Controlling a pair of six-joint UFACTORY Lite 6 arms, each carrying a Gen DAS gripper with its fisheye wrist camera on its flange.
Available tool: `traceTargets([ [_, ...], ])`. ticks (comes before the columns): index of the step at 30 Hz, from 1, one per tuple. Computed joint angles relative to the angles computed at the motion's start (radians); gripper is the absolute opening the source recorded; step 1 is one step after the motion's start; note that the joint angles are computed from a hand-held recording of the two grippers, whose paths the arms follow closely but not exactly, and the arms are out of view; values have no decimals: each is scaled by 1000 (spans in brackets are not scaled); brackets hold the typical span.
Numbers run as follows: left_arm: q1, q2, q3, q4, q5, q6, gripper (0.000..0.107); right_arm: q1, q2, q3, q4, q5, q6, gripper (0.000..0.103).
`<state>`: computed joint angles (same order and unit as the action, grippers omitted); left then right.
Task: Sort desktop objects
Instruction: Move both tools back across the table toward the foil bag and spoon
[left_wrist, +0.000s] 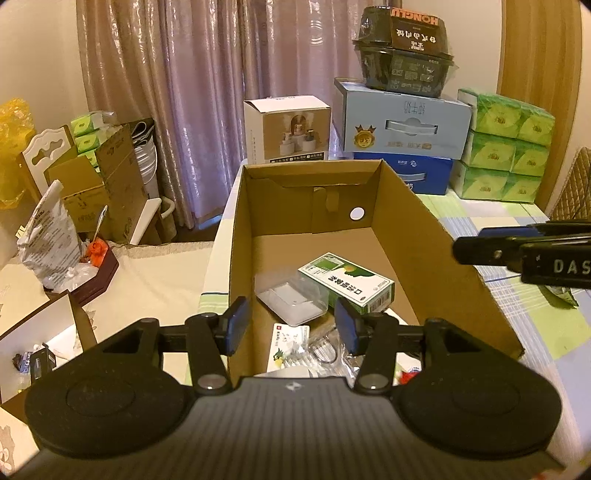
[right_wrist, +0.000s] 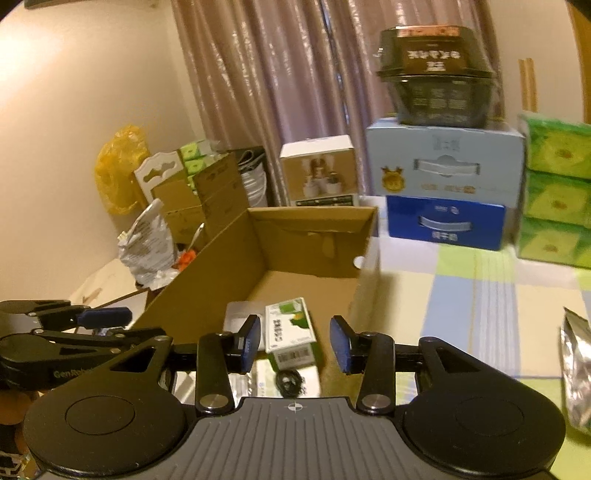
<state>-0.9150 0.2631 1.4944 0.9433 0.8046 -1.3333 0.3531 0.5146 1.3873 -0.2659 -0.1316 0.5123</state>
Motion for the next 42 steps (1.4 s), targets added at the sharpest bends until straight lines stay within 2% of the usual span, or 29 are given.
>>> traceTargets([
  [2,-14,-2,1,0,12,-9,48,-8,-43,-55,7,-11,-5,42],
  [6,-53,3,26,-6,46,-16,51,-23,-142,-176,33,-33,-21,60],
  [11,-108,21,78,-13,102,-22,59,-47,-279,-332,20,-51,-7,68],
  [15,-158,51,144,-16,153,-19,62,-78,-381,-429,-30,-48,46,81],
  [18,-196,76,192,-10,187,-22,72,-99,-462,-500,-10,-43,14,86],
  [24,-256,155,324,-20,247,2,81,-158,-616,-614,-83,-21,65,101],
  [26,-274,180,369,-17,262,7,85,-184,-663,-649,-123,-13,101,101],
  [27,-281,193,391,-16,267,9,87,-200,-684,-666,-163,-8,139,101],
  [33,-323,284,542,-11,311,35,101,-330,-804,-766,-670,-28,593,101],
  [37,-350,348,647,-20,330,47,102,-479,-887,-863,-971,-66,828,101],
  [42,-381,473,845,-51,341,110,102,-716,-936,-942,-1178,-150,963,101],
])
